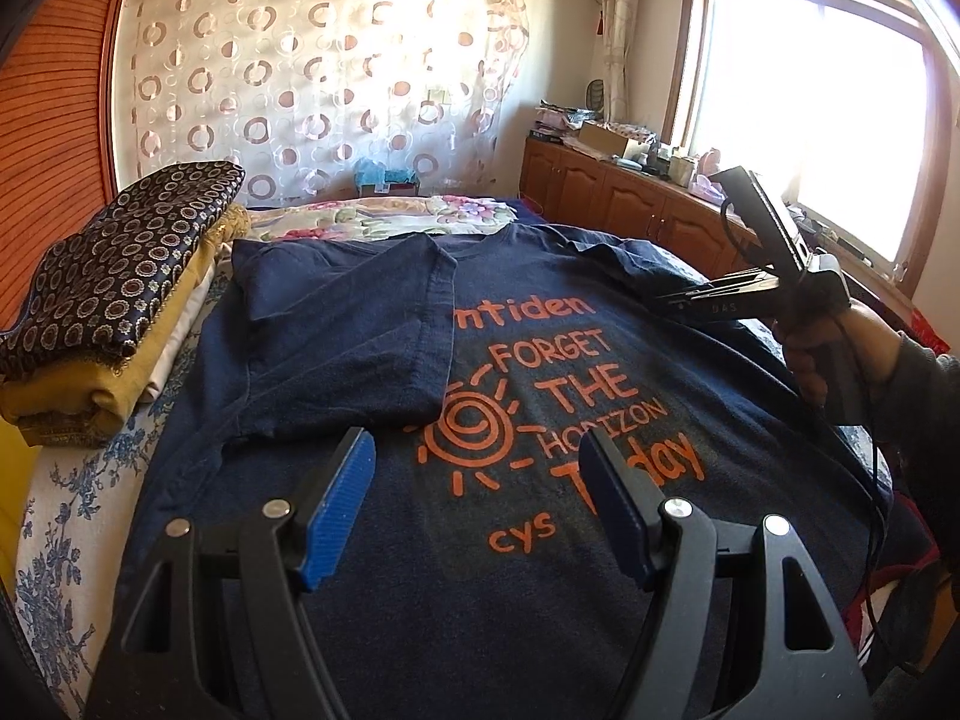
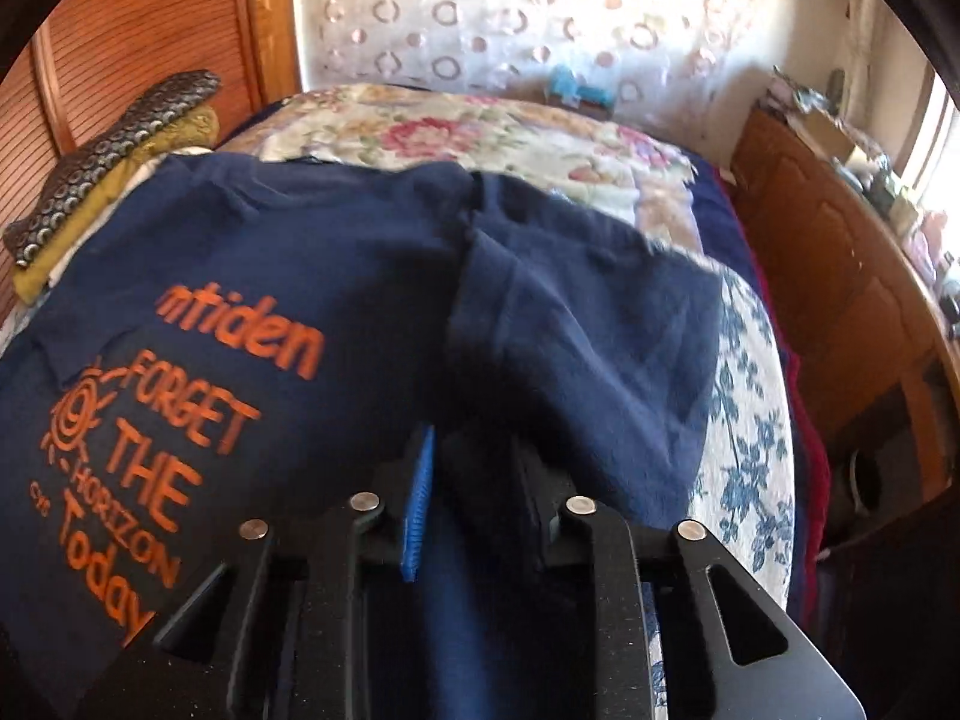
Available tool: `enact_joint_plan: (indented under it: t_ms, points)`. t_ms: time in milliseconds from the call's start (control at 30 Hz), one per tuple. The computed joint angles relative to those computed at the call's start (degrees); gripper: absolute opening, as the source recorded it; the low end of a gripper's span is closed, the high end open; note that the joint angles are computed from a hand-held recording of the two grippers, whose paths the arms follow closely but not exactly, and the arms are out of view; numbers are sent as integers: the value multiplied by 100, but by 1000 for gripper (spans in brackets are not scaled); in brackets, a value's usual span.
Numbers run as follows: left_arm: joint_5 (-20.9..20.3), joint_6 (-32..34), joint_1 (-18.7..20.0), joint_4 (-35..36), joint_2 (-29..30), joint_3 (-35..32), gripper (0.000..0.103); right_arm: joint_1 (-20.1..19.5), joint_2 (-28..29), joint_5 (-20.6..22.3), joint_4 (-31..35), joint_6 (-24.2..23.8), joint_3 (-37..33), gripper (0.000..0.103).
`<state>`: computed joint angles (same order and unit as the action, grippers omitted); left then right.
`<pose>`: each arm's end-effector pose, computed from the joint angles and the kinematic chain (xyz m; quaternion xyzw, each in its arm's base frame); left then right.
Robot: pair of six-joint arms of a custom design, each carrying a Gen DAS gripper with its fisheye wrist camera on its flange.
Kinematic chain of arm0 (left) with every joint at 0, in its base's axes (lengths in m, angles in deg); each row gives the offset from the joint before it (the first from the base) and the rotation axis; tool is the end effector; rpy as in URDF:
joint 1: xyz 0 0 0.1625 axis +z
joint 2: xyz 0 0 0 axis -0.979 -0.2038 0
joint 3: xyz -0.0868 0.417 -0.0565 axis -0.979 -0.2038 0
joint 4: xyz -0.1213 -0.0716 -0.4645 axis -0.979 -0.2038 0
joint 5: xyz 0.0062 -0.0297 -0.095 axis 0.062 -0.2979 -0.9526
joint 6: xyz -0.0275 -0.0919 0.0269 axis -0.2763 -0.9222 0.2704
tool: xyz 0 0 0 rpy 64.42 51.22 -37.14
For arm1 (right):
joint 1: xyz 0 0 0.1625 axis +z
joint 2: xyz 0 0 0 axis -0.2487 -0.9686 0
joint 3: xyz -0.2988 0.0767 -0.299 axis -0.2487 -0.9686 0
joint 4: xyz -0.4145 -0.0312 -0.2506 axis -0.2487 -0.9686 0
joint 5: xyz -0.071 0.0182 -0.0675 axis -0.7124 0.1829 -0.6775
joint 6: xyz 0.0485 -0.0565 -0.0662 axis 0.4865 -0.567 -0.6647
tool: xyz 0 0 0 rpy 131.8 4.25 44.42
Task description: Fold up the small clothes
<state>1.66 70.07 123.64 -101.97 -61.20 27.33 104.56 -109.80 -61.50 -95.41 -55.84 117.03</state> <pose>-0.2956 -0.5582 0.0677 0.3592 0.8700 -0.2999 0.1555 0.0764 -0.6629 0.2706 0.1625 -0.8697 0.2600 0.3867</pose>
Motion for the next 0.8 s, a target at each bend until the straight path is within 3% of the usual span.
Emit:
enact_joint_plan:
  t_ms: [100, 167, 267, 400, 600, 667, 733, 767, 800]
  points:
    - [13, -3, 0, 30, 9, -12, 71, -12, -36, 30, -28, -52, 45, 23]
    - [8, -7, 4, 52, 12, -25, 71, -9, -60, 70, -36, -180, 84, 5]
    - [-5, -12, 17, 79, 9, -40, 71, 9, -225, 266, -8, -172, 210, 3]
    - [67, 53, 13, 46, 17, -51, 71, 5, -727, 924, 203, -59, 536, 3]
    - [170, 195, 17, 28, 18, -150, 71, -22, -1023, 1226, 576, -23, 751, 4]
    - [188, 287, 45, 59, 9, -221, 71, -20, -969, 1084, 638, -53, 707, 10]
    - [250, 372, 103, 175, 15, -367, 71, -21, -911, 945, 501, -77, 681, 47]
    - [295, 396, 139, 262, 39, -473, 71, -31, -870, 890, 316, -89, 655, 56]
    - [331, 419, 183, 353, 59, -574, 71, -53, -818, 879, 215, -106, 571, 56]
